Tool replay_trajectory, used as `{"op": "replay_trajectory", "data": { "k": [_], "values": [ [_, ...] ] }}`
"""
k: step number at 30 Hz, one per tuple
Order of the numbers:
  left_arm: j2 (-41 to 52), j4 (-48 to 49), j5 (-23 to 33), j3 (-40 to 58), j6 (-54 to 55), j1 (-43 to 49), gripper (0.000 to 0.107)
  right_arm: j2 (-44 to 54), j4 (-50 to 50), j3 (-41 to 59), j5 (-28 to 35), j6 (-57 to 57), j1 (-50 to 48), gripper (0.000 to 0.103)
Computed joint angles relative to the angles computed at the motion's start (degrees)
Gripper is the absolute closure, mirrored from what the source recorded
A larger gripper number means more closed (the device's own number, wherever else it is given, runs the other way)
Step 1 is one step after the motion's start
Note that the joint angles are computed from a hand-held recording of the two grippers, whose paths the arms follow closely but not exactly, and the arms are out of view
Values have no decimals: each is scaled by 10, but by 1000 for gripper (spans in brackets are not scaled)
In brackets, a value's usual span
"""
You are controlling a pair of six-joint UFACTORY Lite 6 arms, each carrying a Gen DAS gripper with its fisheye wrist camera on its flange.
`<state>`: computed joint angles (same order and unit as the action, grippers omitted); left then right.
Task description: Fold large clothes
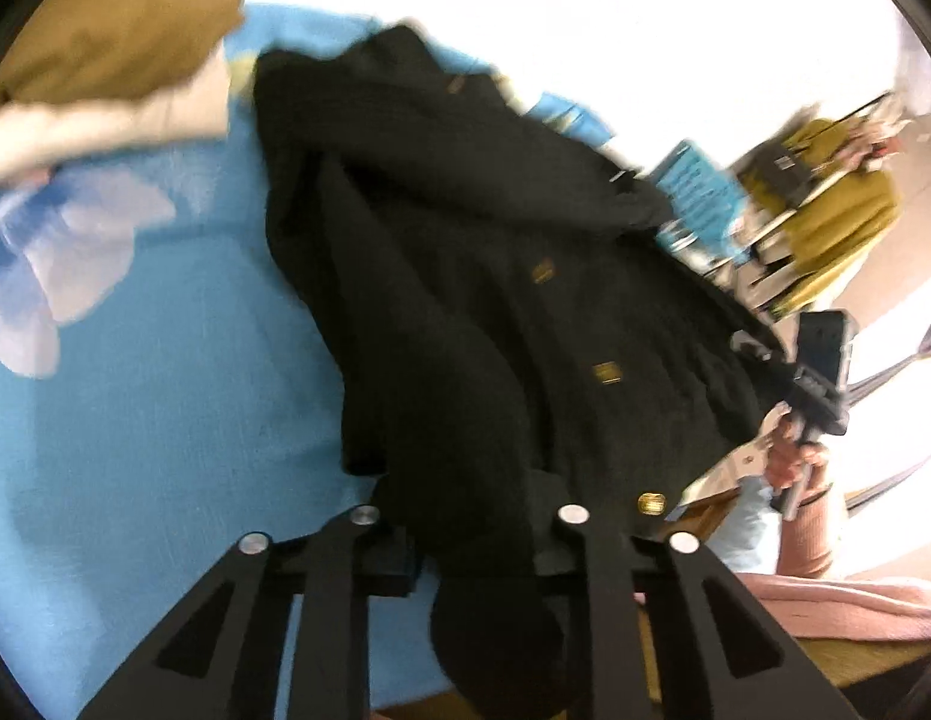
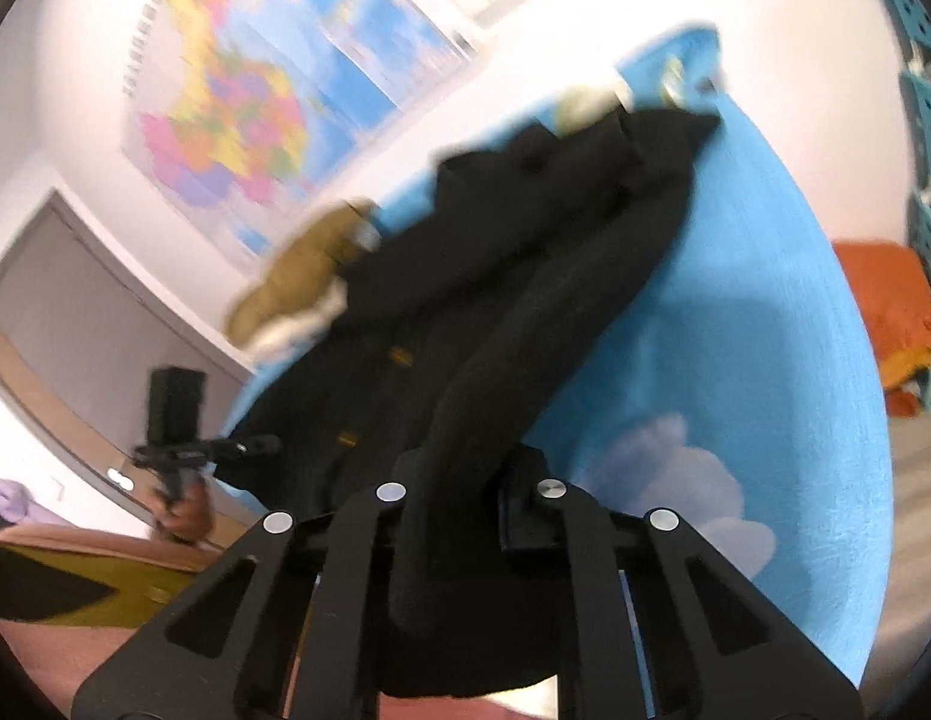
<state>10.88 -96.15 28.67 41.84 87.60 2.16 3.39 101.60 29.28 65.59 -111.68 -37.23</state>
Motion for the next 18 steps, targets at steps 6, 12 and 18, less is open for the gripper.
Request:
{"op": "replay_trajectory", "data": {
  "k": [6, 12, 18],
  "values": [
    [-184, 86, 62, -97, -53, 71, 89, -129, -78, -79, 86, 31, -72, 93],
    [-53, 78, 58, -82, -10, 85, 81, 30, -62, -55, 15, -5, -27, 86],
    [8, 61, 58, -66, 29, 86, 69, 53, -44, -66, -13, -22, -26, 60]
  ]
}}
